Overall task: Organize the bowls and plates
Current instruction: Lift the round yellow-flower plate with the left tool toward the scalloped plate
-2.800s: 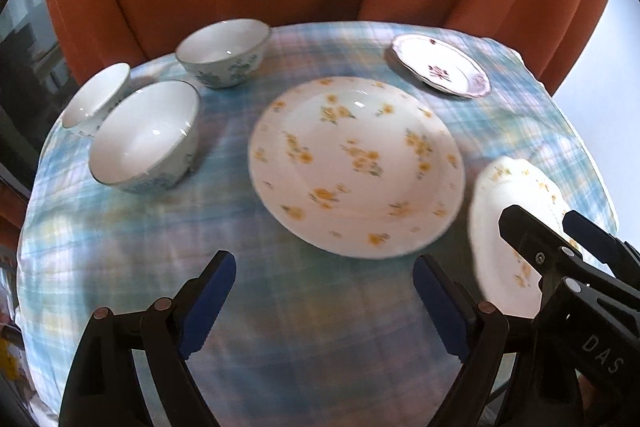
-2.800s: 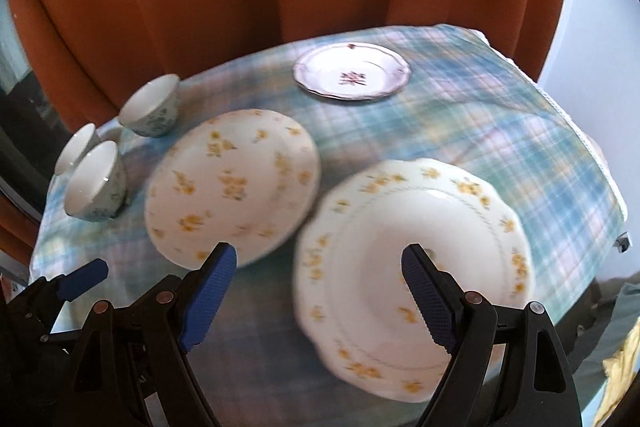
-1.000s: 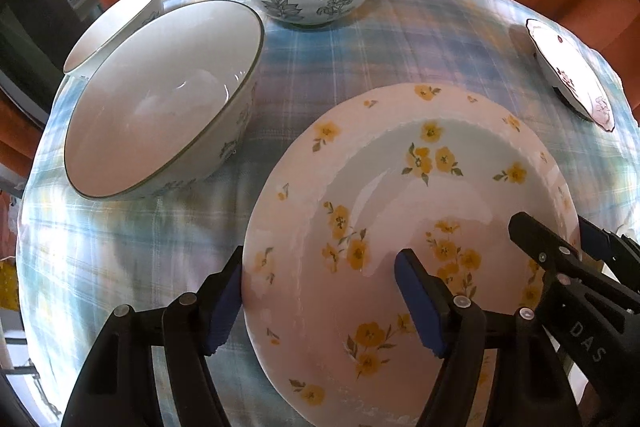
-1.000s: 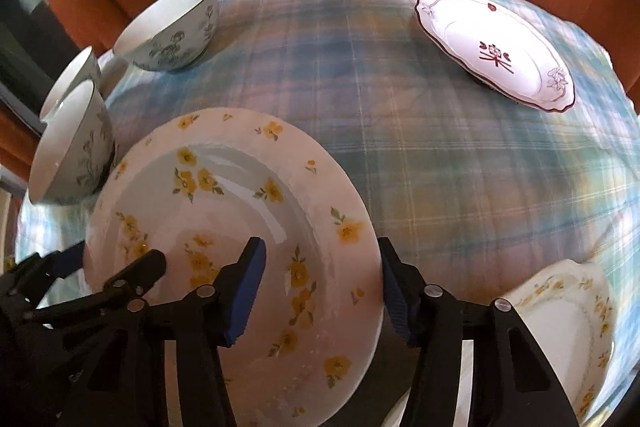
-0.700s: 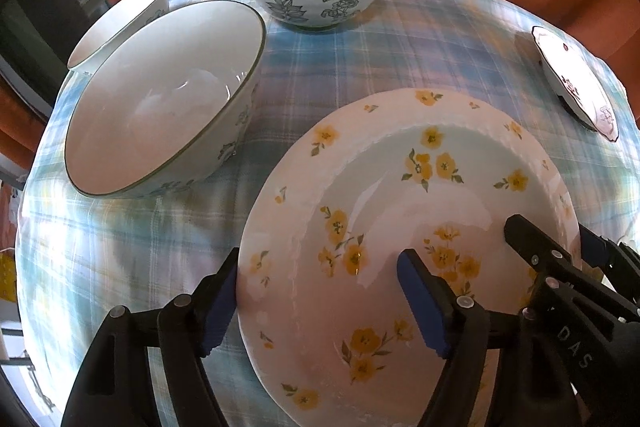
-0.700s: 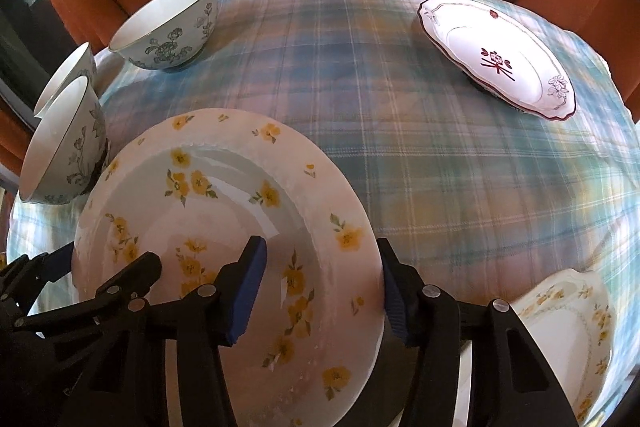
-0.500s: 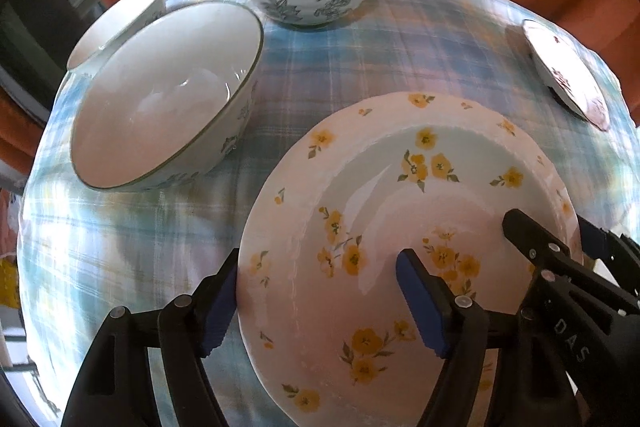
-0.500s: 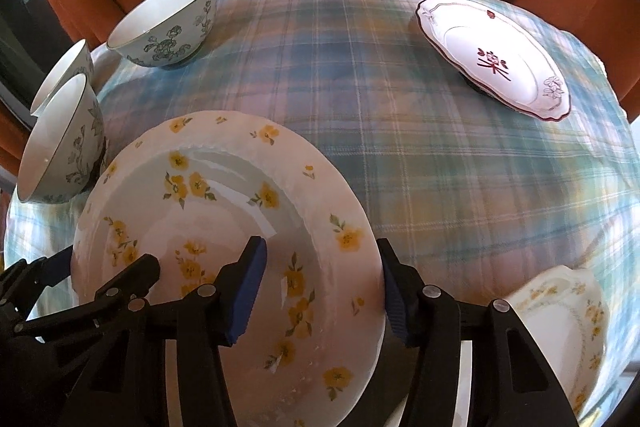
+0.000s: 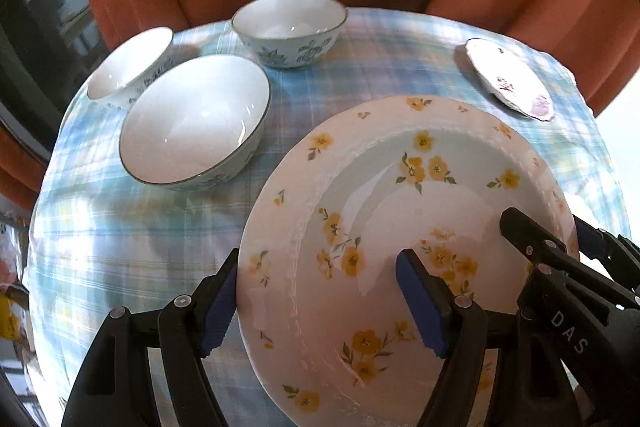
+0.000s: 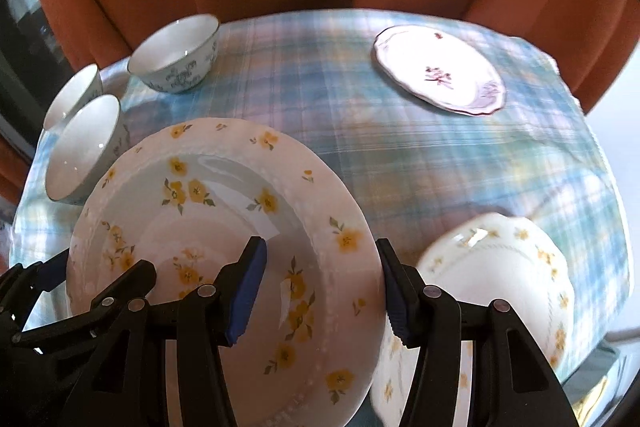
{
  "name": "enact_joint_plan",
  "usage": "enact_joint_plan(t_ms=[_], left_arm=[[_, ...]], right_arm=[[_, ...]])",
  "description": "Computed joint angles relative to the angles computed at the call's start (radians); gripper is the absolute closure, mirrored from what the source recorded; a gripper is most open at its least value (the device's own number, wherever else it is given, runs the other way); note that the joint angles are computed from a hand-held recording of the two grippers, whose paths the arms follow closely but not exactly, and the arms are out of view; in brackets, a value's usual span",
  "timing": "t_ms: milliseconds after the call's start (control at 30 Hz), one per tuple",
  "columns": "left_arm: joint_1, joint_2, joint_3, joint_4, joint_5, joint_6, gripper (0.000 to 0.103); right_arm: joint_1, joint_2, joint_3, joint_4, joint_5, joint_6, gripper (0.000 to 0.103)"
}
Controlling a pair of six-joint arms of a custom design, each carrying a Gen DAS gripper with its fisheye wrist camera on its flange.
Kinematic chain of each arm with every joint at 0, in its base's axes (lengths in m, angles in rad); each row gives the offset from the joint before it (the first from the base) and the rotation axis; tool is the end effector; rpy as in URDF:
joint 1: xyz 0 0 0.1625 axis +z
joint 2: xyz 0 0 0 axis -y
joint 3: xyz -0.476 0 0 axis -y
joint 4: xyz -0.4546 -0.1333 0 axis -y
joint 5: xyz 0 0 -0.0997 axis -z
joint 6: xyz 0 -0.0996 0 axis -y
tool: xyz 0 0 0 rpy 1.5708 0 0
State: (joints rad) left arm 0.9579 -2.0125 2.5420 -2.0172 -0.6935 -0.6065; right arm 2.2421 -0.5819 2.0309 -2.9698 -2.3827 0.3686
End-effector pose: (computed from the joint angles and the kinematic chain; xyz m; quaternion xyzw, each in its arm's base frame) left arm 0.0089 -0.3522 0.2915 0.0205 0.9045 -0.2122 0.3694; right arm 0.3893 -0.3919 -0.1006 0.1482 -0.9065 0.1762 0.3540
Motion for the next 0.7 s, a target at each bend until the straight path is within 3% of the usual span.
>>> enact_joint_plan(t_ms=[233,400,700], left_arm=[[-0.089,-0.025,0.016,0.082,0.019,-0.071,0.027],[-0.178,-0.037,0.023,0.200,0.019,-0.231,0.027],[-0.267,0.095,0.023,0.186,-0.008,-0.395,0.027]], right_arm=[[0.027,-0.056,0.069,-0.033,-0.009,0.045,0.045],[0.019,-0.094,0.120,-0.081,0.008,0.016,0.045],[-0.037,-0.197,0.202,-0.117,0.027,-0.091,0.045]])
